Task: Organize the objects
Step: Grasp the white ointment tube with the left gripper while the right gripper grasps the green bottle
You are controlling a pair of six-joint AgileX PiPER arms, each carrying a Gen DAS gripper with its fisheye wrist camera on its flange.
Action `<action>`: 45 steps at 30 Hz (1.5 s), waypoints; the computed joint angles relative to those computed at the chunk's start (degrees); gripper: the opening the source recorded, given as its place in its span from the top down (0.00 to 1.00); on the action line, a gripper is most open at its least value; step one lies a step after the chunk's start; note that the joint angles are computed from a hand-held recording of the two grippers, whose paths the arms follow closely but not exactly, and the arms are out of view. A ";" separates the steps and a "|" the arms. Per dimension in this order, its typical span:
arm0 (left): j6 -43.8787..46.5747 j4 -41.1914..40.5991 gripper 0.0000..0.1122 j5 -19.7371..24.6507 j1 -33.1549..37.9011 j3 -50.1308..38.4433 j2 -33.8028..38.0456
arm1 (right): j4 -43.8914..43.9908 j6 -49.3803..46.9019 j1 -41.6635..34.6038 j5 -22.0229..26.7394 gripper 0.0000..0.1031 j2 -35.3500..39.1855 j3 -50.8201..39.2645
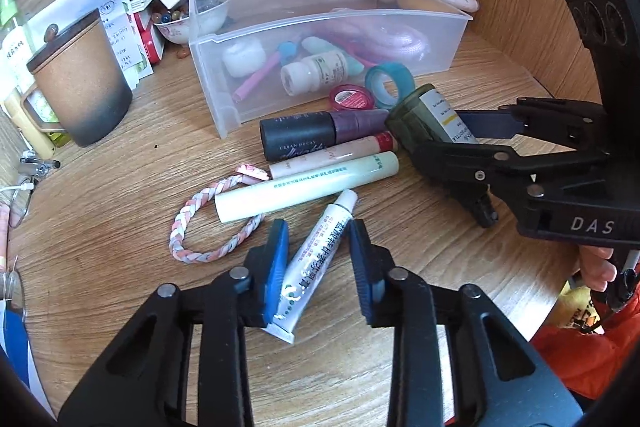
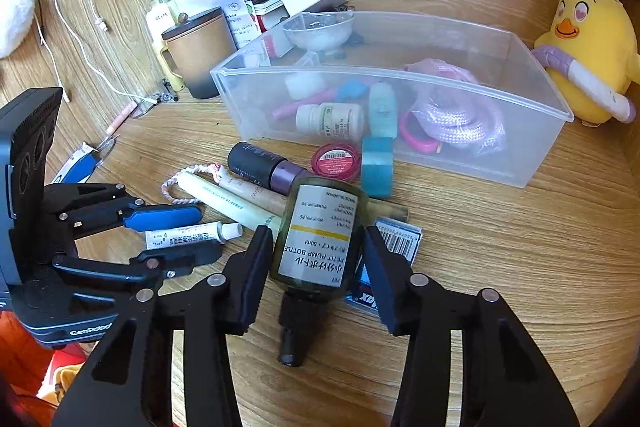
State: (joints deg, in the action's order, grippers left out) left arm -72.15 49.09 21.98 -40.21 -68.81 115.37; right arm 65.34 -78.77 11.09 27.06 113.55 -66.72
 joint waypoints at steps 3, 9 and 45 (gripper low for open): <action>-1.61 0.88 0.87 -0.70 -0.10 1.10 -0.67 | 1.42 -1.54 -0.39 -0.04 0.61 -0.69 1.02; -5.98 3.60 0.87 -0.08 -1.16 2.43 -1.86 | 5.97 -5.72 -2.04 1.32 0.62 -2.92 2.98; -7.06 9.12 0.87 2.17 9.17 -13.74 -4.47 | -1.95 9.12 -1.43 -4.01 0.62 1.45 -20.27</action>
State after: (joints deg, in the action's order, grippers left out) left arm -79.21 58.21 24.15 -31.04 -82.55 110.90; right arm 63.39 -69.65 9.66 23.06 115.00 -86.99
